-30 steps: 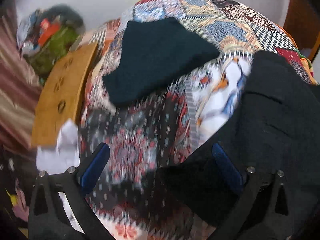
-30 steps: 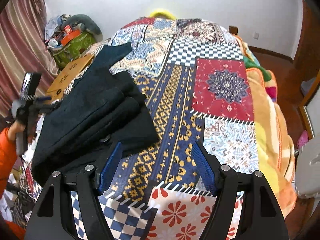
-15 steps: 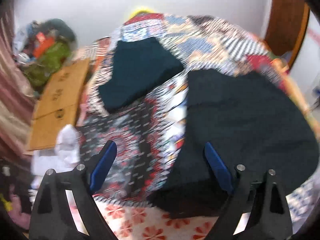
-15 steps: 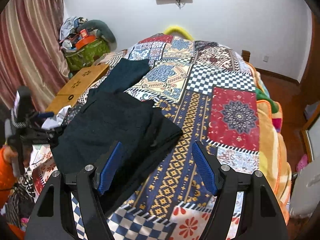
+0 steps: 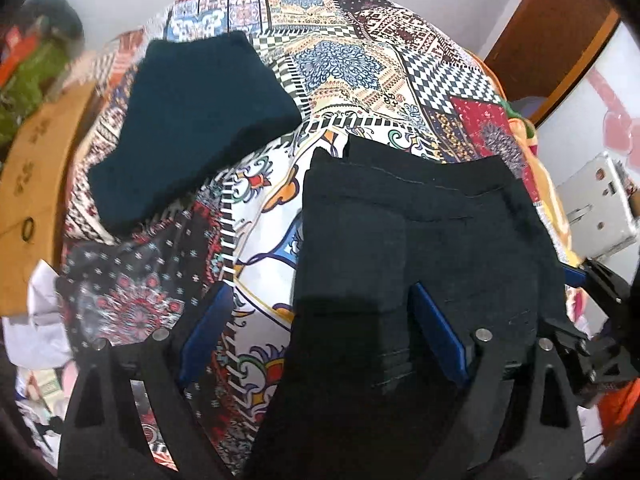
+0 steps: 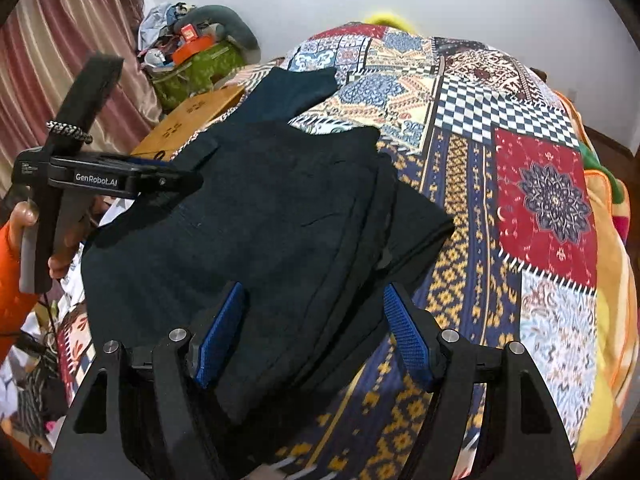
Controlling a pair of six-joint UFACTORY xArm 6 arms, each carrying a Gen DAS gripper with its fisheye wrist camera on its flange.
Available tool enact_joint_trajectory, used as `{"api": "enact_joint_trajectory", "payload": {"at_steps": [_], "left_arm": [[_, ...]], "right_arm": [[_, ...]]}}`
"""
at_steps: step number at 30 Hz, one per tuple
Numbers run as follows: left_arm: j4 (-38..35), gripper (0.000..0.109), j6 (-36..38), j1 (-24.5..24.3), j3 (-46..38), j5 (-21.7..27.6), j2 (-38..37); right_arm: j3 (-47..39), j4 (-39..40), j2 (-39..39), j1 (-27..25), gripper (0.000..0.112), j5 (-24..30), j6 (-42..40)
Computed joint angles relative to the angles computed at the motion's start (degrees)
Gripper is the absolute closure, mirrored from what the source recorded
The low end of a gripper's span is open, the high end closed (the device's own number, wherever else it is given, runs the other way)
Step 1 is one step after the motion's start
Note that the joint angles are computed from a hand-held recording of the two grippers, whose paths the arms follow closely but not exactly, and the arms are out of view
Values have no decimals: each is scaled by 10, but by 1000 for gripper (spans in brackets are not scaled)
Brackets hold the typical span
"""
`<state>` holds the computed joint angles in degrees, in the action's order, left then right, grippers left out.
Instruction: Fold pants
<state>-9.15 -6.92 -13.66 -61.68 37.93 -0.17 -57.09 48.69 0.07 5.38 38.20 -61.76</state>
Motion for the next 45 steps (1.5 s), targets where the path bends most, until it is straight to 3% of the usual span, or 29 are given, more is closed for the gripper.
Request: {"api": "enact_joint_trajectory", "payload": {"at_steps": [3, 5, 7, 10, 12, 15, 18, 20, 21, 22, 25, 29, 34, 39, 45], "left_arm": [[-44, 17, 15, 3, 6, 8, -4], [-64, 17, 15, -1, 16, 5, -10], [-51, 17, 0, -5, 21, 0, -16], [-28, 17, -5, -6, 17, -7, -19], [25, 17, -36, -4, 14, -31, -17], [21, 17, -20, 5, -12, -36, 8], [-34, 28, 24, 12, -40, -33, 39], [-78, 45, 65, 12, -61, -21, 57], [-88, 49, 78, 11, -67, -21, 62], [-92, 58, 86, 9, -70, -22, 63], [-42, 65, 58, -3, -65, -41, 57], [-16, 70, 31, -9, -43, -62, 37], [1, 77, 17, -19, -28, -90, 7], [23, 78, 15, -30, -87, -84, 27], [44, 78, 34, -41, -189, -40, 119]], "right_arm": [[-24, -4, 21, -8, 44, 3, -6], [-33, -13, 34, -4, 44, -30, -9], [-47, -31, 47, -7, 44, -39, 6], [-84, -48, 63, -24, 44, 15, 38], [-82, -44, 53, -24, 44, 14, 29], [-89, -16, 49, -18, 44, 7, 2], [-116, -9, 77, -9, 53, 7, 21], [-139, -27, 102, -4, 71, 12, 45], [-150, -37, 115, 0, 73, 15, 60], [-161, -40, 126, 0, 75, 24, 68], [-173, -27, 141, 0, 79, 40, 80], [-158, 3, 125, -3, 90, 35, 63], [-123, 60, 83, 3, 96, 1, 3], [-108, 109, 64, 1, 97, -31, -24], [-119, 93, 79, -20, 97, -29, 28]]}}
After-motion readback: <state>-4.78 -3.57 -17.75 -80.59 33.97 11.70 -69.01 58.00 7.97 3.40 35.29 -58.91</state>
